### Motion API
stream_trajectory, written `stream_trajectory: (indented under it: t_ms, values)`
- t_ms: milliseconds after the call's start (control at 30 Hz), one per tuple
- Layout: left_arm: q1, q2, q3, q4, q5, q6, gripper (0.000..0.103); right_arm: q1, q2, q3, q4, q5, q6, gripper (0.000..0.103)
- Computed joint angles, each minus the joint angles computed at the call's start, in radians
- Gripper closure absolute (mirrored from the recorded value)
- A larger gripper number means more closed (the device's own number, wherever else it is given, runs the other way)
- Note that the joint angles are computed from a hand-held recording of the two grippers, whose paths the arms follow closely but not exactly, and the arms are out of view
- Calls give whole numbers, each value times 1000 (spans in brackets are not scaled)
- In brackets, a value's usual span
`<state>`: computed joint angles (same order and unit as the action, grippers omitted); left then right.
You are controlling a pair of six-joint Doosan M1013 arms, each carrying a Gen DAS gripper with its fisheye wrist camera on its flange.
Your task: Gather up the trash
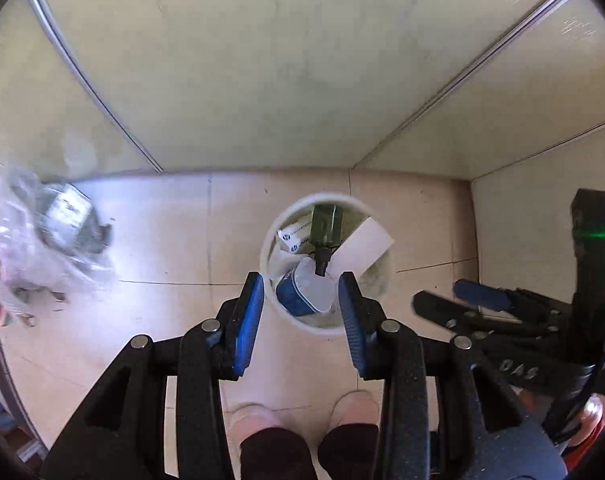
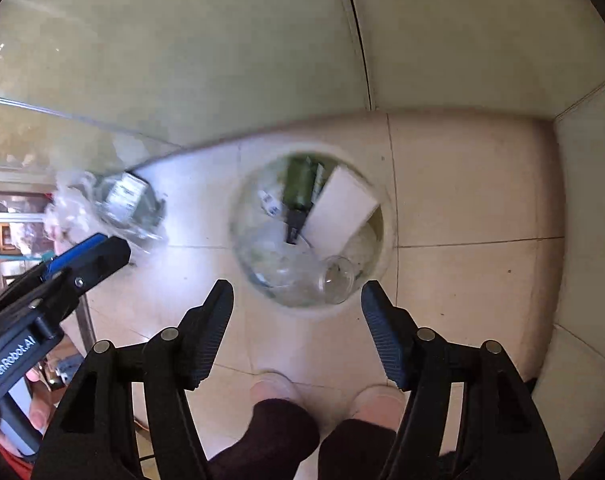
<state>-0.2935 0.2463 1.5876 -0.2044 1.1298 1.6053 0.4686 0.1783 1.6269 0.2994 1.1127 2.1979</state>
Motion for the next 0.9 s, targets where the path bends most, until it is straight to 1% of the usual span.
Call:
stream_trajectory:
  t_ms: [100, 233, 300, 400, 467, 500, 567, 667, 733, 800, 833, 867, 900]
  values:
    - [-7, -44, -48, 15, 44, -29, 66, 9, -39, -87, -84, 70, 51, 40]
    - [-21, -96, -162, 18, 131, -58, 66, 30, -76, -248, -210, 166, 87, 40]
    - [-30, -118, -231, 20, 169, -69, 66, 32, -94, -339, -260, 208, 80, 40]
    - [-49, -143, -352, 34, 222, -96, 66, 48, -105, -493, -344, 261, 80, 40]
    - [-60, -157, -434, 48, 247, -119, 63, 65, -101, -596, -403, 296, 70, 40]
    - [-65, -161, -473, 54, 252, -132, 62, 78, -95, -658, -445, 314, 62, 40]
    - [-71, -175, -540, 62, 249, -152, 60, 99, -89, -750, -511, 332, 44, 40]
    - [-82, -191, -643, 92, 238, -180, 59, 149, -67, -900, -629, 363, 20, 40]
    - [-79, -196, -706, 101, 232, -184, 58, 189, -57, -967, -708, 362, 17, 40]
    - [-80, -203, -767, 115, 219, -179, 55, 244, -41, -1047, -797, 368, 21, 40]
    - [-73, -206, -792, 113, 213, -166, 54, 271, -29, -1089, -839, 379, 20, 40]
    - [-76, -213, -814, 122, 203, -158, 53, 305, -11, -1140, -893, 400, 21, 40]
    - [-75, -217, -836, 125, 198, -149, 49, 326, 11, -1188, -932, 411, 19, 40]
